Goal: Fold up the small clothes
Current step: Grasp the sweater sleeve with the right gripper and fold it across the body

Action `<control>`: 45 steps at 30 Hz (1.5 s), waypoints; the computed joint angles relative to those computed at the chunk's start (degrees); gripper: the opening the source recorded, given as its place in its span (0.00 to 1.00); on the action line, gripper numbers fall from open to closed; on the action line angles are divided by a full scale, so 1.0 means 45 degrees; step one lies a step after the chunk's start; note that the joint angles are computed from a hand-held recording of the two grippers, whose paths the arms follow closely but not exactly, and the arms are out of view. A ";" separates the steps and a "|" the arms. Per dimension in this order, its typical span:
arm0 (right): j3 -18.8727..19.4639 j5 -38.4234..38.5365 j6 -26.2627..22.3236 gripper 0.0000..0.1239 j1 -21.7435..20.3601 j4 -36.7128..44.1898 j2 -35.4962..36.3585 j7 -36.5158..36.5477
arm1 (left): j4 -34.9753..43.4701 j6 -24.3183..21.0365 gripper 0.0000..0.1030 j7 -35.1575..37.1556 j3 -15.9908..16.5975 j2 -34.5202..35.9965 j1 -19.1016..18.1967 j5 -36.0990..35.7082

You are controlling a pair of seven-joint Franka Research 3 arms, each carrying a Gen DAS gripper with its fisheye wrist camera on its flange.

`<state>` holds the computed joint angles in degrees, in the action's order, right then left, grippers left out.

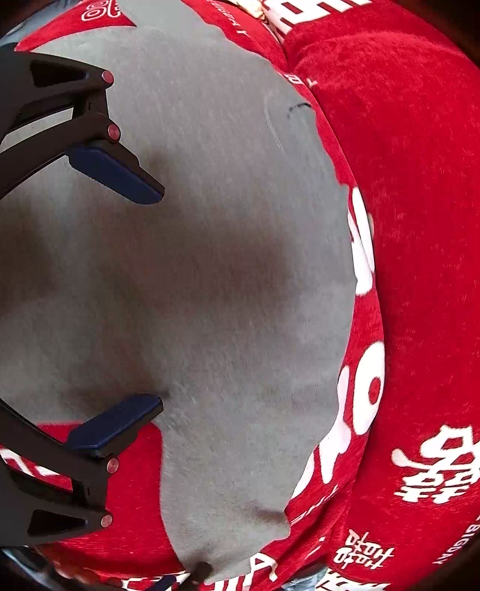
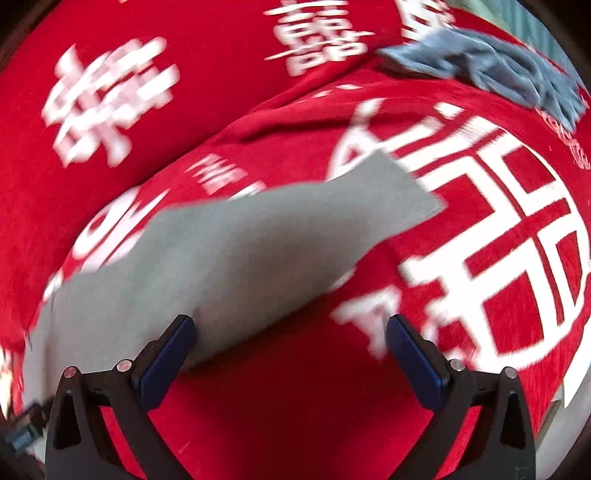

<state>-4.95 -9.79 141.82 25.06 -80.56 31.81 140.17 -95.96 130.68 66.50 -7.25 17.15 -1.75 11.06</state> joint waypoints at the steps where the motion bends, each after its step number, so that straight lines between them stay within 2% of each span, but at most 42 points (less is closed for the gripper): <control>1: 0.0141 0.0421 0.0518 0.82 -0.0327 -0.0044 0.0112 -0.0067 | 0.0160 -0.0080 1.00 -0.0168 0.0036 0.0122 -0.0101 0.0195; 2: 0.0381 0.1009 0.1180 0.79 -0.0721 -0.0128 0.0225 -0.0279 | 0.0216 -0.0082 1.00 -0.0317 0.0071 0.0173 -0.0159 0.0344; 4: 0.0636 0.1768 0.1787 0.62 -0.1137 0.0038 0.0481 -0.0822 | 0.0389 -0.0063 1.00 -0.0514 0.0085 0.0325 -0.0152 0.0342; 5: 0.0867 0.2181 0.1957 0.42 -0.1410 0.0332 0.0705 -0.1399 | 0.0492 -0.0092 1.00 -0.0514 0.0057 0.0405 -0.0090 0.0181; 6: 0.0943 0.2449 0.1997 0.14 -0.1497 0.0441 0.0769 -0.1764 | 0.0578 -0.0129 1.00 -0.0522 0.0028 0.0464 -0.0019 -0.0017; 7: 0.1182 0.2913 0.1986 0.06 -0.1753 0.0665 0.0928 -0.2287 | 0.0668 -0.0172 1.00 -0.0547 0.0015 0.0521 0.0036 -0.0169; 9: 0.1268 0.3506 0.2821 0.05 -0.1846 0.0196 0.0658 -0.2836 | 0.0736 -0.0133 1.00 -0.0624 0.0058 0.0565 0.0077 -0.0181; 13: -0.0094 0.2753 0.5063 0.05 -0.0626 -0.1778 -0.0644 -0.2117 | 0.0777 0.0208 1.00 -0.1024 0.0213 0.0556 0.0142 0.0035; 15: -0.0632 0.2259 0.5372 0.05 -0.0135 -0.2237 -0.0964 -0.1749 | 0.1116 0.0054 1.00 -0.1176 0.0220 0.0754 0.0279 -0.0203; 18: -0.1265 0.1193 0.4454 0.05 0.0461 -0.1779 -0.0721 -0.1295 | 0.1696 -0.0265 1.00 -0.1201 0.0169 0.1140 0.0401 -0.0487; 19: -0.1167 0.1128 0.4073 0.05 0.0379 -0.1580 -0.0586 -0.1247 | 0.1882 -0.0391 1.00 -0.1164 0.0176 0.1284 0.0347 -0.0364; 23: -0.0247 0.1819 0.3890 0.05 -0.0462 -0.1981 -0.0711 -0.1590 | 0.2819 -0.1251 1.00 -0.0861 0.0173 0.2123 0.0070 0.0163; 25: 0.0328 0.2568 0.3623 0.09 -0.1015 -0.1883 -0.0610 -0.2076 | 0.2644 -0.0811 1.00 -0.1177 0.0271 0.2106 -0.0036 0.0373; 27: 0.0521 0.3080 0.3309 0.24 -0.1285 -0.1774 -0.0519 -0.2215 | 0.2997 -0.0984 1.00 -0.1192 0.0238 0.2325 -0.0054 0.0343; 29: 0.0783 0.3654 0.3849 0.23 -0.1570 -0.1952 -0.0476 -0.2477 | 0.3332 -0.1039 1.00 -0.1221 0.0228 0.2545 -0.0083 0.0332; 30: 0.0919 0.3889 0.3801 0.13 -0.1698 -0.1886 -0.0430 -0.2720 | 0.3465 -0.1078 1.00 -0.1252 0.0260 0.2650 -0.0155 0.0449; 31: 0.0878 0.3901 0.3645 0.07 -0.1657 -0.1781 -0.0419 -0.2842 | 0.3482 -0.1053 1.00 -0.1328 0.0303 0.2698 -0.0236 0.0595; 33: 0.0041 0.3034 0.3818 0.06 -0.0851 -0.1947 -0.0703 -0.2191 | 0.3184 -0.0874 1.00 -0.1533 0.0357 0.2503 -0.0342 0.0829; 35: -0.0583 0.2048 0.4198 0.06 -0.0173 -0.2196 -0.1115 -0.1607 | 0.2757 -0.0717 1.00 -0.0863 -0.0003 0.2167 0.0010 0.0188; 37: -0.0978 0.1083 0.4125 0.06 0.0352 -0.2043 -0.1382 -0.1114 | 0.2072 -0.0317 1.00 -0.0494 -0.0081 0.1709 0.0119 -0.0010; 39: -0.1066 0.0309 0.3705 0.06 0.0656 -0.1424 -0.1375 -0.0819 | 0.1580 -0.0175 1.00 -0.0207 -0.0104 0.1377 0.0189 -0.0136; 41: -0.0956 -0.0440 0.3179 0.06 0.0937 -0.0517 -0.1260 -0.0788 | 0.1074 0.0024 1.00 0.0250 -0.0255 0.0925 0.0537 -0.0906; 43: -0.0841 -0.1287 0.2408 0.06 0.1365 0.0857 -0.0886 -0.0864 | 0.0073 0.0794 1.00 0.0653 -0.0282 0.0088 0.0950 -0.1718; 45: -0.0541 -0.1779 0.1626 0.06 0.1720 0.2579 -0.0224 -0.1232 | -0.1136 0.1511 1.00 0.0650 -0.0007 -0.0904 0.1179 -0.1866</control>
<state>-7.39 -17.80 149.14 32.80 -68.96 30.80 134.63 -101.07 137.48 69.43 -7.28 13.08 3.56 2.66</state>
